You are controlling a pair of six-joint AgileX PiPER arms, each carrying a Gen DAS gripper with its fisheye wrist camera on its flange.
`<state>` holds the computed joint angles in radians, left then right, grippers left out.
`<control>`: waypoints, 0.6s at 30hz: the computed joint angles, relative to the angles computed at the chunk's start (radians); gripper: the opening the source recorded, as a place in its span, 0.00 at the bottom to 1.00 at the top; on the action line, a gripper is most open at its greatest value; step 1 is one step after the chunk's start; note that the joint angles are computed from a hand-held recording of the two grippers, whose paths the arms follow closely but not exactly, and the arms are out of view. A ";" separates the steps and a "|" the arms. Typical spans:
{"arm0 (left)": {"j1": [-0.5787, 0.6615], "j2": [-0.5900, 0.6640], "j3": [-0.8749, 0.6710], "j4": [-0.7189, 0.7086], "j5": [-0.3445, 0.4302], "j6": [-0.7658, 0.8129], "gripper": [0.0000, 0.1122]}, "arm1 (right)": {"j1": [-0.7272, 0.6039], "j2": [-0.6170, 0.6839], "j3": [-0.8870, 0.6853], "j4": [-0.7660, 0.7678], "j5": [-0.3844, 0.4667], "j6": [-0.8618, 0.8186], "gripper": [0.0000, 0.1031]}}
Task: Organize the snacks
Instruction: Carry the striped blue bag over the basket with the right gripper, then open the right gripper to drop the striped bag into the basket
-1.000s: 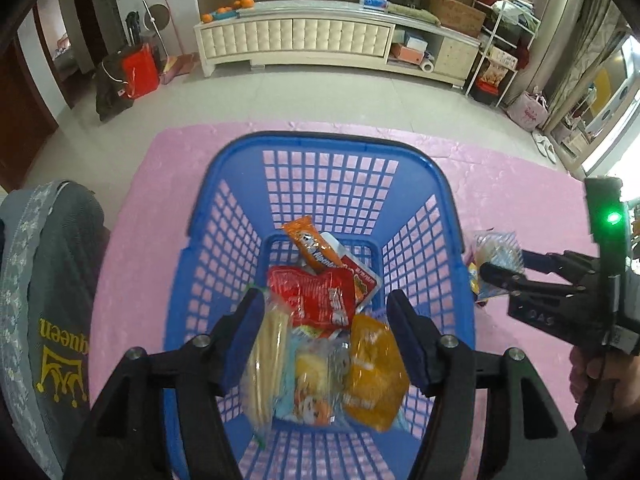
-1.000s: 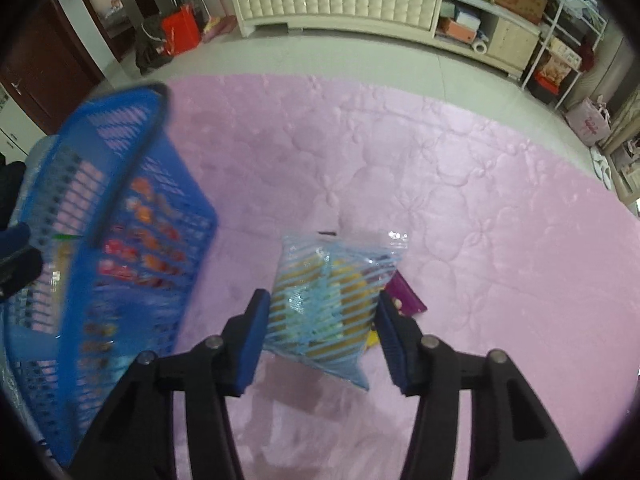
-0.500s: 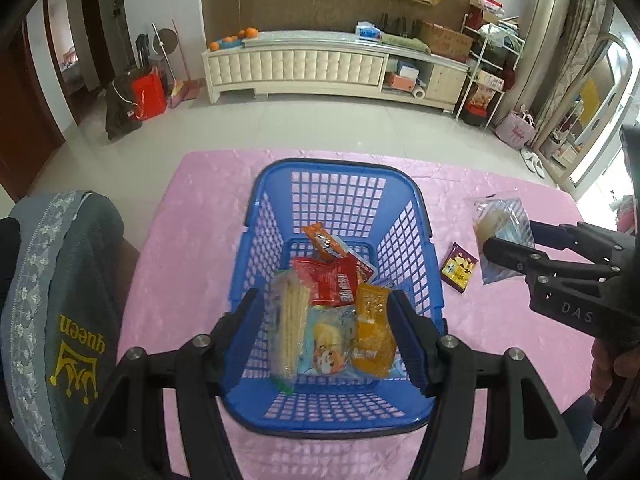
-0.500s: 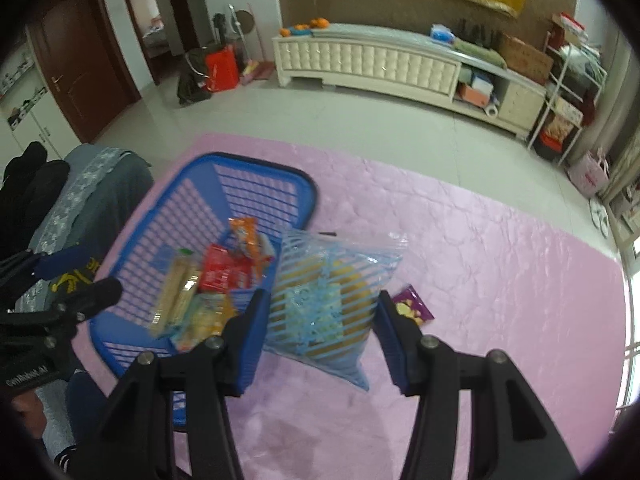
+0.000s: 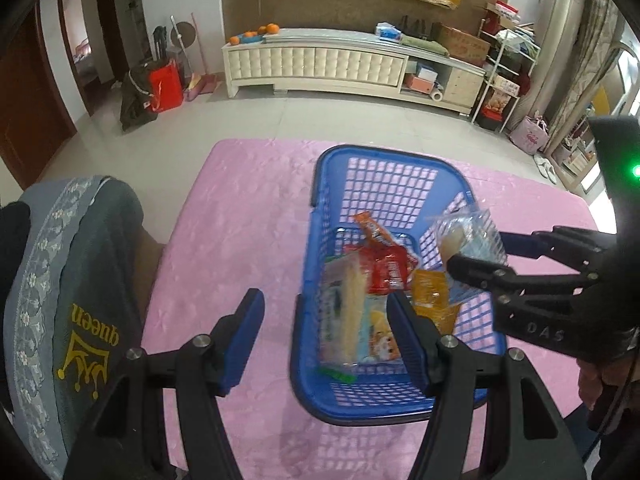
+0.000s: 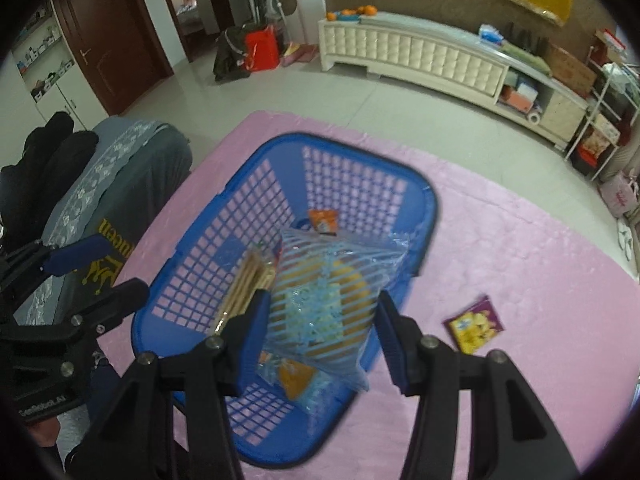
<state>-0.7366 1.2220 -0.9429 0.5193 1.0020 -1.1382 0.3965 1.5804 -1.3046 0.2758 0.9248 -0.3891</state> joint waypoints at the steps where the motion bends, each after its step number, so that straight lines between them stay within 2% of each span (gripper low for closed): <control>1: 0.012 -0.007 0.011 -0.007 -0.009 0.008 0.55 | 0.017 0.010 0.002 -0.008 -0.005 0.012 0.55; 11: 0.148 -0.059 0.119 -0.104 -0.131 0.113 0.55 | 0.127 0.098 -0.003 -0.098 -0.027 0.109 0.55; 18: 0.135 -0.069 0.126 -0.097 -0.119 0.097 0.55 | 0.121 0.099 0.003 -0.063 -0.003 0.077 0.56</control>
<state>-0.6016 1.1534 -0.8171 0.4225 0.8833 -1.0414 0.5171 1.6797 -1.3017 0.2131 0.9213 -0.3118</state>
